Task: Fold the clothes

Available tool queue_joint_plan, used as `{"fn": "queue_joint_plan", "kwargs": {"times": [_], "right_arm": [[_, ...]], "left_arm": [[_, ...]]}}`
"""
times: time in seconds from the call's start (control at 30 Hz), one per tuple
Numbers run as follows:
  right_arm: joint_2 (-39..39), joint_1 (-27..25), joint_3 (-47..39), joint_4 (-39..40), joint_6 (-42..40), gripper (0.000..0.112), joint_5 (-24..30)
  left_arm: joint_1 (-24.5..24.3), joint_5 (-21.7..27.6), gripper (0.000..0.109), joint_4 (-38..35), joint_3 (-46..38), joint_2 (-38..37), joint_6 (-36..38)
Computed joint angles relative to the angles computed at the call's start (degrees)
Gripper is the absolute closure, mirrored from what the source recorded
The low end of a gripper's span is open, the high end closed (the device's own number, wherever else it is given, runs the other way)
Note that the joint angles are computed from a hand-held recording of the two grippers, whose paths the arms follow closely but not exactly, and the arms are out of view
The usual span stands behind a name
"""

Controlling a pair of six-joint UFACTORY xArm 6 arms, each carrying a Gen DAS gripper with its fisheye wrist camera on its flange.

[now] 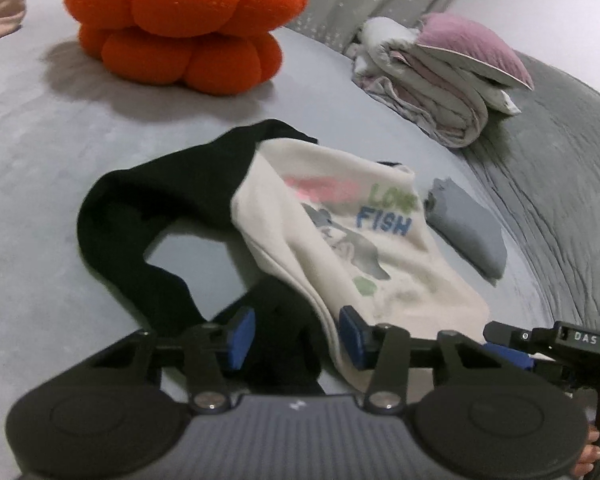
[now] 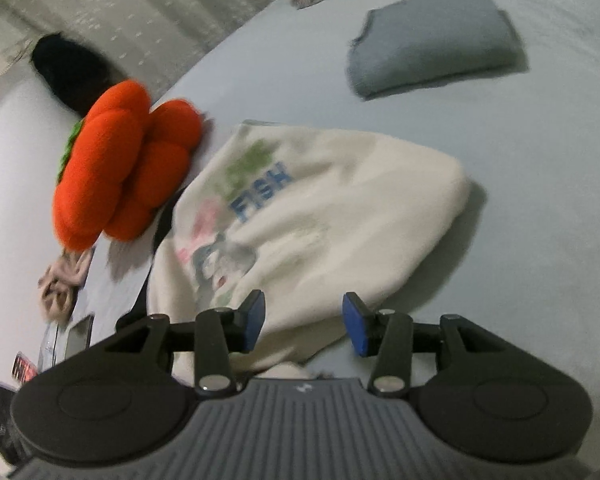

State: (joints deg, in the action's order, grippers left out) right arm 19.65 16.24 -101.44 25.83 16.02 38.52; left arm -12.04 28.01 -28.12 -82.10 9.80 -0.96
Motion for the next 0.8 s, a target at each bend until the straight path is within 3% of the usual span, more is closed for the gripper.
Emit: {"fn": "queue_joint_plan", "kwargs": {"times": [0.23, 0.47, 0.6, 0.7, 0.8], "right_arm": [[0.08, 2.27, -2.00, 5.39, -16.05, 0.065, 4.36], [3.63, 5.87, -6.09, -8.01, -17.83, 0.065, 9.04], [5.83, 7.11, -7.88, -14.67, -16.68, 0.066, 10.41], [5.23, 7.09, -6.45, -15.51, -16.76, 0.103, 8.21], [3.46, 6.61, -3.76, -11.85, -17.84, 0.110, 3.27]], "left_arm": [[0.52, 2.22, 0.068, -11.50, -0.55, 0.39, 5.85], [0.99, 3.50, 0.068, -13.76, -0.45, 0.64, 4.68], [1.00, 0.92, 0.068, -12.66, 0.49, 0.03, 3.26], [1.53, -0.24, 0.068, -12.72, 0.90, -0.29, 2.56], [2.22, -0.32, 0.066, -13.95, 0.83, -0.48, 2.79]]}}
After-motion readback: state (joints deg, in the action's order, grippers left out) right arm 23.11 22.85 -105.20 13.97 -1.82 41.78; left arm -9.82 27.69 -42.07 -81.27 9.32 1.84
